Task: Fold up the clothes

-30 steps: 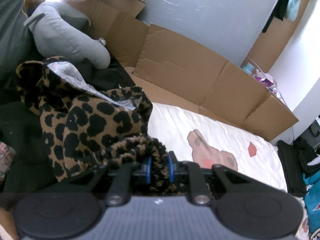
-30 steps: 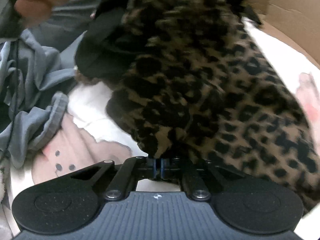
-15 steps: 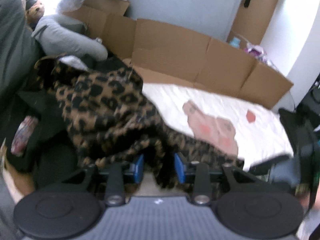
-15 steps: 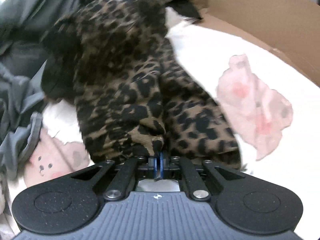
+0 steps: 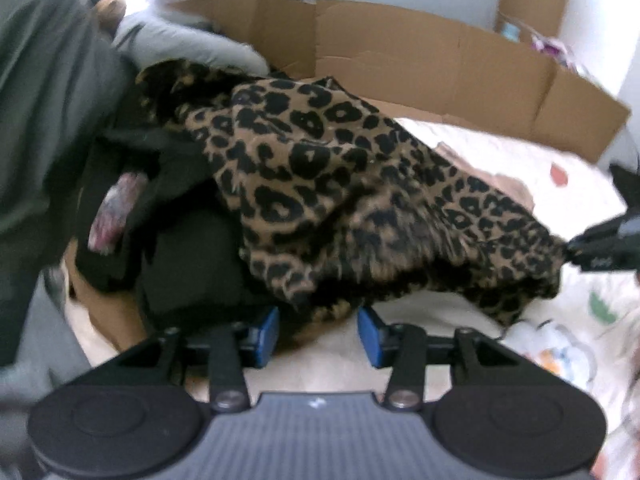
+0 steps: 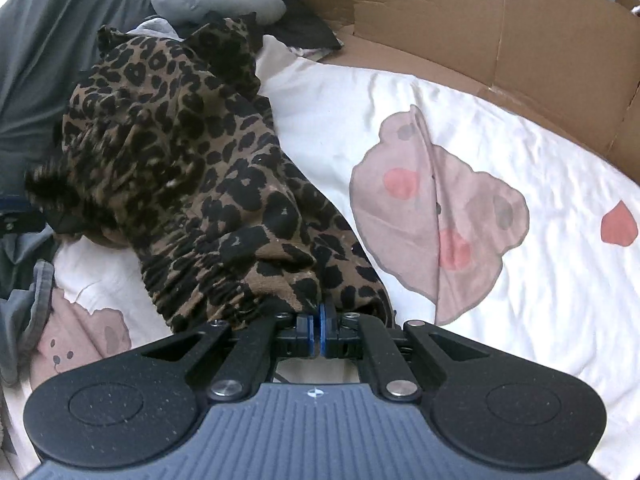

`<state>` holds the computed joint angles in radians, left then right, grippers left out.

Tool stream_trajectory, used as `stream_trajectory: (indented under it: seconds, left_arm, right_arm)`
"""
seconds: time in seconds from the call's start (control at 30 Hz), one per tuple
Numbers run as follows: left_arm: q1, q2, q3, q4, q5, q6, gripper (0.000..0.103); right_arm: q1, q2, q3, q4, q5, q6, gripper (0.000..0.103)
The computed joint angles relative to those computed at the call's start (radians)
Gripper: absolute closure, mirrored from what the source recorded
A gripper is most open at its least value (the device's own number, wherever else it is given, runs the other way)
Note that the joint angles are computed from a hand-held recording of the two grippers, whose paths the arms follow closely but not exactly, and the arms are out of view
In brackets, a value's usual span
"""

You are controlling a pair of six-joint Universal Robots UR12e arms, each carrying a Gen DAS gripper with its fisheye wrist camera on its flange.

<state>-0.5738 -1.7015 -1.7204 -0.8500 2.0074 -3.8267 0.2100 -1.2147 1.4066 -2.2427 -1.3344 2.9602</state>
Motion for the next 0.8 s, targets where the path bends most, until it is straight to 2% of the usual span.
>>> stream_trajectory:
  seconds: [0.17,0.27,0.33,0.4,0.57,0.67,0.8]
  left_arm:
    - [0.009,-0.028,0.014,0.012,0.048,0.094,0.056]
    - [-0.007,-0.044,0.029,0.018,0.122,0.146,0.054]
    - [-0.016,-0.054,0.038,0.023,0.174,0.184,0.037]
    - [-0.016,-0.058,0.036,0.045,0.193,0.219,0.033]
    - [0.01,-0.056,0.02,0.092,0.144,0.24,0.032]
    - [0.018,-0.071,0.02,0.128,0.133,0.286,0.032]
    - [0.035,-0.087,0.012,0.192,0.084,0.354,0.032]
  right_arm:
    - [0.0,-0.004,0.004,0.007,0.004,-0.025,0.103]
    - [-0.005,-0.011,0.006,0.011,0.003,-0.024,0.103]
    - [-0.009,-0.018,0.011,0.011,-0.002,-0.026,0.103]
    - [-0.013,-0.022,0.013,0.013,-0.007,-0.02,0.103]
    - [-0.021,-0.027,0.018,0.018,-0.001,-0.017,0.103]
    - [-0.025,-0.032,0.023,0.025,0.007,-0.024,0.103]
    - [-0.031,-0.039,0.025,0.049,0.016,-0.059,0.103]
